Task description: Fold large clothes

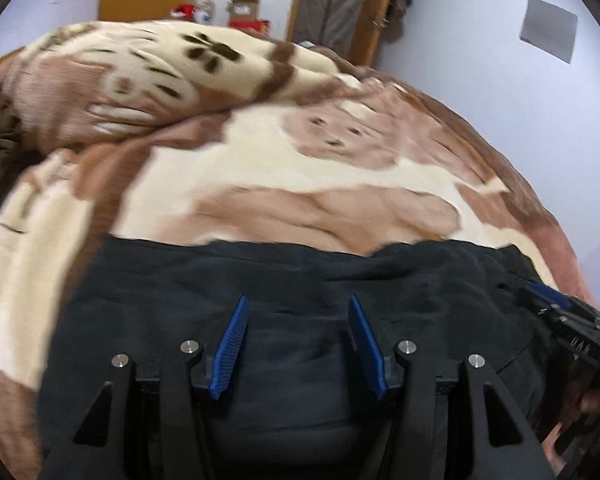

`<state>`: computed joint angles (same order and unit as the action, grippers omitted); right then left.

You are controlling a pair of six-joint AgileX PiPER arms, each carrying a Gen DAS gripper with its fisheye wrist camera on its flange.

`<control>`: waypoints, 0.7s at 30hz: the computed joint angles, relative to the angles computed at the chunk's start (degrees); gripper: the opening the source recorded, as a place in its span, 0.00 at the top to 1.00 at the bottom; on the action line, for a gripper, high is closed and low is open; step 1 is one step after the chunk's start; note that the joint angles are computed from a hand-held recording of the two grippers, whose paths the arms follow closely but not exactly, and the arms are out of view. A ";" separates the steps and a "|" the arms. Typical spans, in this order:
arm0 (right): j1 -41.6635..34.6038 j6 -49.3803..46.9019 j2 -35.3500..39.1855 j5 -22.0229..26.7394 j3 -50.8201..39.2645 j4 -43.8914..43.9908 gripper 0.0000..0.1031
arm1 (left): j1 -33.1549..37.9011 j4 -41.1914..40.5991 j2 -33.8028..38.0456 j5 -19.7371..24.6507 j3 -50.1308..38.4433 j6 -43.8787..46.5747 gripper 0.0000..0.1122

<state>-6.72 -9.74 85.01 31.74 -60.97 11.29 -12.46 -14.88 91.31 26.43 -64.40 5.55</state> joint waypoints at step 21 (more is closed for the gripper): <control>-8.22 -10.67 -2.23 1.28 2.00 9.38 0.46 | 11.26 -6.67 -2.86 -2.88 6.04 12.74 0.54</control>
